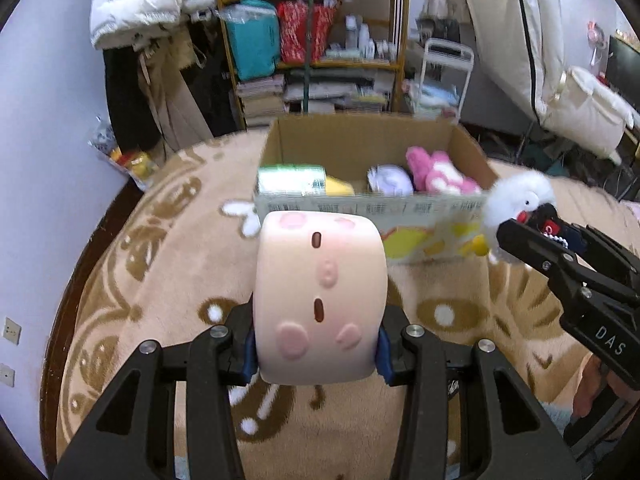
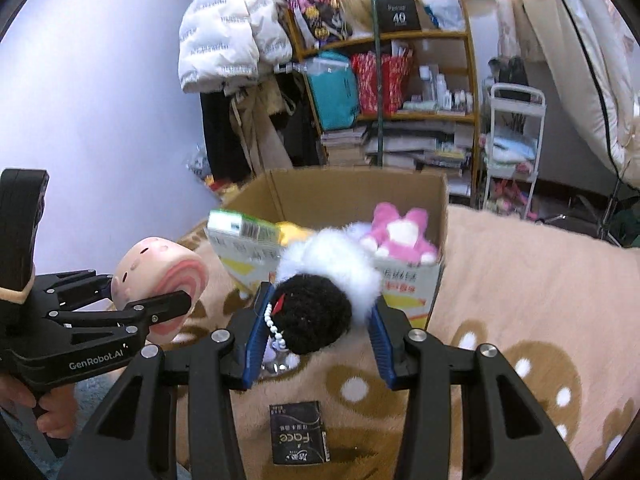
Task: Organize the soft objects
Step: 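Lift both plushes with both grippers and carry them over the box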
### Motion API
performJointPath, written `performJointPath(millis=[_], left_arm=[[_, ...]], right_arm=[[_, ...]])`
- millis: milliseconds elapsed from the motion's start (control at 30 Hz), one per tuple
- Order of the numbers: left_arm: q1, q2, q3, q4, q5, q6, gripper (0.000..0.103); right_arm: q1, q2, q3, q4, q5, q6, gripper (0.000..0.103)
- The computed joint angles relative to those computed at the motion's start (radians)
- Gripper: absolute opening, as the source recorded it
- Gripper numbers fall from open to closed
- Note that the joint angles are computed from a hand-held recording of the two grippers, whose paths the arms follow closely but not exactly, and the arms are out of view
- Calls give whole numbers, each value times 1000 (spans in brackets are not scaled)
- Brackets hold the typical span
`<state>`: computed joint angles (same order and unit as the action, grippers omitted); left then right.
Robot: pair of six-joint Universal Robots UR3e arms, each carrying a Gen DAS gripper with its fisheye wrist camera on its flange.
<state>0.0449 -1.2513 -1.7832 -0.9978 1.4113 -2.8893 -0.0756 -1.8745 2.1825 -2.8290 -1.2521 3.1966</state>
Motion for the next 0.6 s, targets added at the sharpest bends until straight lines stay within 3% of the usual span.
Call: performJointPath(millis=[600], left_arm=[[-24,-37,74,185,8,-20,43]], right_arm=[[-40,24,-129,-85,-54,-18,48]])
